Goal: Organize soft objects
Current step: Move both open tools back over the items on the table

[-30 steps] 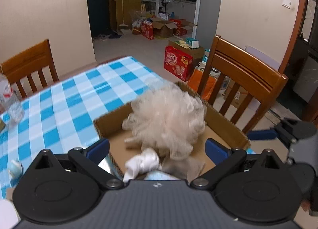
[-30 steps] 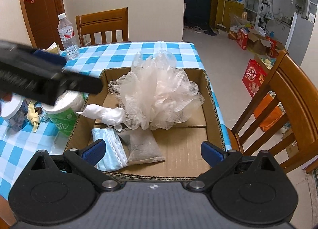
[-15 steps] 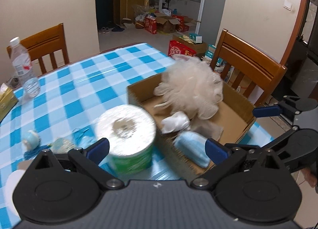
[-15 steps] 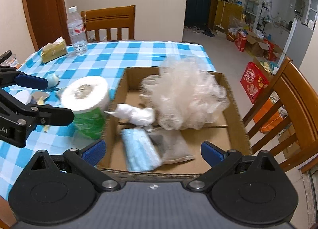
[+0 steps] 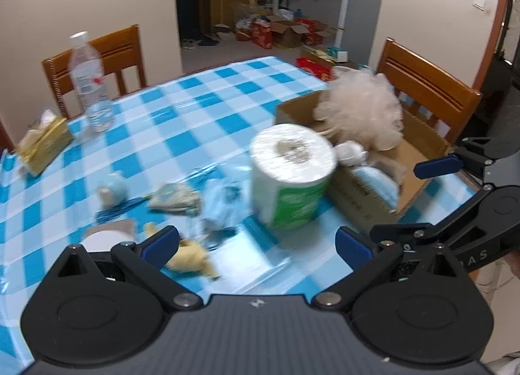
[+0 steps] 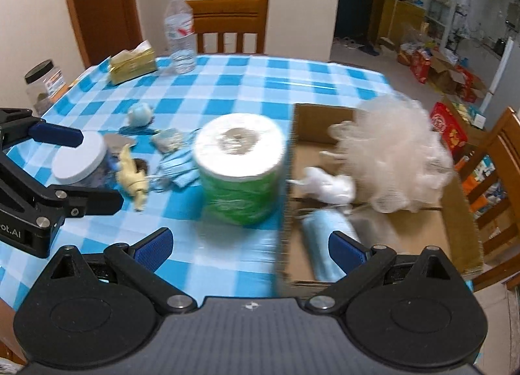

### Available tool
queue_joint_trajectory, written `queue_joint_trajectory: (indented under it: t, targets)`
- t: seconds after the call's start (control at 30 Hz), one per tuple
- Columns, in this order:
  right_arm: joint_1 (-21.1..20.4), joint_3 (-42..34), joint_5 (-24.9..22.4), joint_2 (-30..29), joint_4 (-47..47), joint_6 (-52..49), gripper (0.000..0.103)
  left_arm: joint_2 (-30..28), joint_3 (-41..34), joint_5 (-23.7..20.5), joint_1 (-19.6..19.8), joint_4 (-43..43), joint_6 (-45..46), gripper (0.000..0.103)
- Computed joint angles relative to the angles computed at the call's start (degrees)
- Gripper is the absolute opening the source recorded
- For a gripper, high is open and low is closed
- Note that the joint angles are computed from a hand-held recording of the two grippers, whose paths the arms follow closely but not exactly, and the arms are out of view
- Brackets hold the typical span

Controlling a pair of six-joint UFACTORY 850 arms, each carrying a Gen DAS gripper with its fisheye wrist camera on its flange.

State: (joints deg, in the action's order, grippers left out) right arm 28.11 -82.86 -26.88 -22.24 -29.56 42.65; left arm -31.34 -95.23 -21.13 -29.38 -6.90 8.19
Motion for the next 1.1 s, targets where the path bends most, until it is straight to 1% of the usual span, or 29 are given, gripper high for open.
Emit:
queue_joint_trajectory:
  t: [0.13, 0.23, 0.3, 0.37, 0.47, 0.57, 0.6, 0.63, 0.67, 0.73, 0.77, 0.93, 0.97, 1.0, 1.03, 1.1]
  targets:
    - [2.2, -3.8, -2.5, -3.1, 0.9, -0.7, 0.103, 2.3, 3.9, 2.4, 2.1, -1.4, 2.2, 0.102]
    - [3.8, -6.5, -4.0, -5.3, 1.9, -1.7, 0.103, 3.4, 5.7, 3.5, 3.3, 1.3, 0.6, 0.102]
    - [4.9, -8.6, -5.3, -6.8, 1.7, -2.0, 0.103, 4.0, 6.6, 4.1, 3.9, 5.6, -3.0, 0.102]
    - [5.8, -10.3, -6.4, -8.1, 1.2, -2.1, 0.103, 4.4, 7.1, 4.0, 4.5, 7.2, -4.3, 0.102]
    - [6.4, -13.0, -7.5, -10.1, 3.0, -4.3, 0.103, 4.6, 7.3, 3.4, 5.3, 7.1, -4.1, 0.102]
    - [6.7, -15.0, -7.3, -11.7, 4.2, -7.3, 0.103, 4.5, 7.4, 2.5, 5.9, 6.2, -3.3, 0.102]
    - [6.7, -15.5, -6.9, -12.3, 4.3, -8.1, 0.103, 4.3, 7.1, 1.8, 6.0, 7.4, -4.6, 0.102]
    - [6.6, -15.9, -6.0, -12.7, 5.3, -10.0, 0.103, 4.0, 6.8, 1.1, 6.1, 8.8, -6.4, 0.102]
    - [6.5, -16.5, -5.5, -13.3, 6.9, -12.3, 0.103, 3.9, 6.6, 0.5, 6.3, 8.4, -6.4, 0.102]
    - [6.2, -18.1, -4.9, -14.7, 9.5, -16.5, 0.103, 3.5, 6.0, -0.7, 7.1, 4.6, -2.9, 0.102]
    - [6.2, -18.6, -4.3, -15.2, 10.4, -18.3, 0.103, 3.3, 5.7, -1.2, 7.4, 4.0, -2.3, 0.102]
    - [5.6, -21.5, -3.0, -18.0, 17.8, -28.2, 0.101, 2.6, 4.9, -3.1, 8.7, 4.9, -2.2, 0.102]
    - [5.6, -22.4, -3.3, -18.8, 18.5, -29.8, 0.099, 2.4, 4.7, -3.5, 9.1, 4.6, -2.1, 0.102]
    - [5.6, -23.0, -3.2, -19.3, 18.9, -31.1, 0.094, 2.1, 4.3, -4.2, 9.5, 3.3, -0.9, 0.102]
    - [5.5, -23.5, -3.1, -19.8, 19.4, -32.3, 0.092, 1.9, 3.9, -4.6, 10.0, 2.1, 0.3, 0.102]
    - [5.2, -25.1, -3.5, -21.0, 22.2, -35.7, 0.087, 1.6, 3.2, -4.8, 11.0, -1.8, 5.0, 0.102]
